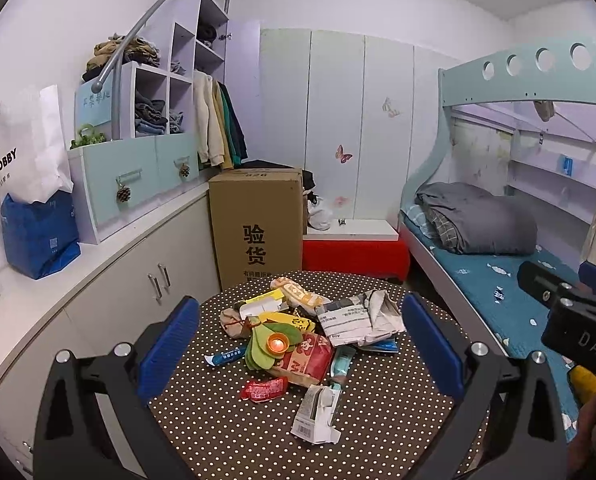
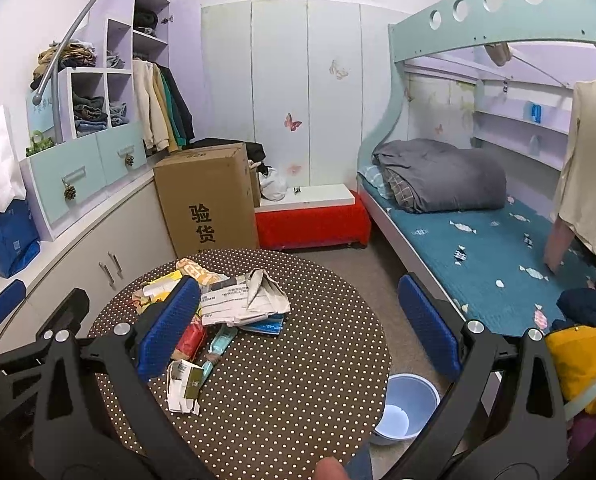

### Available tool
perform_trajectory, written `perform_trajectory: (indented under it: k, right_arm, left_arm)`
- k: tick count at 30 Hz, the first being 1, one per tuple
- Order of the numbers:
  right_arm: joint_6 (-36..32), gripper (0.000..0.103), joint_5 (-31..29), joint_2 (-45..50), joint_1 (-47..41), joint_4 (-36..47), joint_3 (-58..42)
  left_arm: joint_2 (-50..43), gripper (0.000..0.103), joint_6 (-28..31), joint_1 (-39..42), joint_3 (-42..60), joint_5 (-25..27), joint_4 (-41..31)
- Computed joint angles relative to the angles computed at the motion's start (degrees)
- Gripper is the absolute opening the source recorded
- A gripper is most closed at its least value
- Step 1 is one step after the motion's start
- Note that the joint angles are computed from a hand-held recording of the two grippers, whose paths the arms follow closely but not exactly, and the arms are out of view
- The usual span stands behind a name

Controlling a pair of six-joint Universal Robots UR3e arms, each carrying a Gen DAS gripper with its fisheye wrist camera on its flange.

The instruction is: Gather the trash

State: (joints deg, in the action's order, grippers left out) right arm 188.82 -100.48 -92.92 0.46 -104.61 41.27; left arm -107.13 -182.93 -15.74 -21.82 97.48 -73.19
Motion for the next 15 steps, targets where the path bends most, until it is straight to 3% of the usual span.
perform_trajectory:
  k: [15]
  right_arm:
    - [-0.8, 0.097, 0.3, 0.7, 0.4, -1.2, 0.1]
  left_arm:
    - [-0.1, 0.099, -1.1, 0.8, 0.5, -0.8, -0.8]
